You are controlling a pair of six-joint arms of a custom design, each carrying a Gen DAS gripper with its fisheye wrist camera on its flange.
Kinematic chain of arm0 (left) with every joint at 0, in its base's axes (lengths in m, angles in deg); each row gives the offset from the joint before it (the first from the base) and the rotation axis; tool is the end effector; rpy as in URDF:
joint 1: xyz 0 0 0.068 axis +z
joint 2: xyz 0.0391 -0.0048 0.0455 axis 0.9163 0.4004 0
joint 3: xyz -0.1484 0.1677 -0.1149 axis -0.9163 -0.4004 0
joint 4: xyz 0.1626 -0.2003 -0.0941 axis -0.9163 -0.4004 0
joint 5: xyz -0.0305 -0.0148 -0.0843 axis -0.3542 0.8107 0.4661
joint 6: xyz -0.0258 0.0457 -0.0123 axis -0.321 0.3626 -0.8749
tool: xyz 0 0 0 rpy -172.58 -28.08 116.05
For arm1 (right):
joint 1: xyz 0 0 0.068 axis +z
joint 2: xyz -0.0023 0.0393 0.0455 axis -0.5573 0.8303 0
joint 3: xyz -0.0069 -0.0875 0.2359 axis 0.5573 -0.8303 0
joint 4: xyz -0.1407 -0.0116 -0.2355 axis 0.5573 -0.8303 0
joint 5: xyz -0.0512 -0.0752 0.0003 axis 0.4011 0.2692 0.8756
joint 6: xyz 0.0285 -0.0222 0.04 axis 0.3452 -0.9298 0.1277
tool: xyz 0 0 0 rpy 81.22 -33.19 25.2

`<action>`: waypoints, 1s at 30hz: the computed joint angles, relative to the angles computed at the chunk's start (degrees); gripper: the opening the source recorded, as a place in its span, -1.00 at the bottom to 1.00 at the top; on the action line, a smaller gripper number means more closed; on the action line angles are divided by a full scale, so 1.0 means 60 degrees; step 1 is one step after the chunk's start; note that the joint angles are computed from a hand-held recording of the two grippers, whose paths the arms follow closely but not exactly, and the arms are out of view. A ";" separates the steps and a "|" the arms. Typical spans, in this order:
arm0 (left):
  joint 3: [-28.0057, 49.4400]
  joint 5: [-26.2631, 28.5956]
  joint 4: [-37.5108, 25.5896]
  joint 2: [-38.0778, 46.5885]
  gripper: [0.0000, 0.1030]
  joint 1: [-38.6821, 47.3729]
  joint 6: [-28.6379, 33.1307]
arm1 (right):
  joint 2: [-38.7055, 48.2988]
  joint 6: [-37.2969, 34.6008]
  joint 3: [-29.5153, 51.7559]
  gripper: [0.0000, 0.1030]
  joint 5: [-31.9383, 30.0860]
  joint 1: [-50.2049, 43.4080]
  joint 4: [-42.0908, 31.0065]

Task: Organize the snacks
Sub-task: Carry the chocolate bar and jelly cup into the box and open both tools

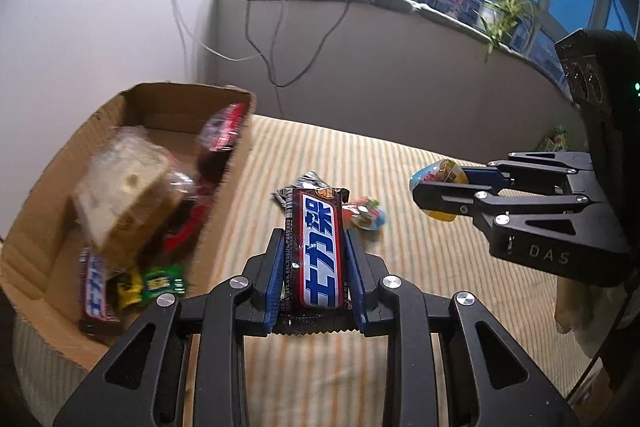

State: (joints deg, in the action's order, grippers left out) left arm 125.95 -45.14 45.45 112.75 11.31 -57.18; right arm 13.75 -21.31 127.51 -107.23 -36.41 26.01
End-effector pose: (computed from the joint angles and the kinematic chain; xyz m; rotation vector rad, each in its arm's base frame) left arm 0.1964 -0.2443 0.2316 -0.2986 2.3154 -0.1239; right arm 0.3260 0.0047 0.2404 -1.1406 2.2669 0.4583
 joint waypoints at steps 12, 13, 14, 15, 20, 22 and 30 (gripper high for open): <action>-0.1352 -0.0525 -0.0948 -0.2059 -0.48 0.0301 -0.0675 | 0.0009 0.1427 0.0385 -0.51 0.0346 0.1889 0.0562; -0.1470 -0.0584 -0.1091 -0.2271 -0.48 0.0354 -0.0716 | 0.0066 0.1569 0.0457 -0.51 0.0378 0.2084 0.0613; -0.1558 -0.0611 -0.1198 -0.2438 -0.48 0.0402 -0.0746 | 0.0130 0.1684 0.0530 -0.51 0.0419 0.2245 0.0653; -0.1616 -0.0626 -0.1252 -0.2538 -0.48 0.0436 -0.0766 | 0.0172 0.1777 0.0574 -0.51 0.0463 0.2373 0.0702; -0.2068 -0.0669 -0.1603 -0.3284 -0.48 0.0739 -0.0798 | 0.0524 0.2298 0.0864 -0.51 0.0752 0.3110 0.1039; -0.2197 -0.0655 -0.1683 -0.3486 -0.48 0.0857 -0.0778 | 0.0682 0.2419 0.0972 -0.51 0.0838 0.3317 0.1093; -0.2754 -0.0481 -0.1948 -0.4273 -0.48 0.1487 -0.0514 | 0.1498 0.2893 0.1683 -0.52 0.1009 0.3871 0.1241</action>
State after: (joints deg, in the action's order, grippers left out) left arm 109.43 -48.03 33.76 87.12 20.23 -60.27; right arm 22.74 -3.95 137.61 -101.18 -13.18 33.46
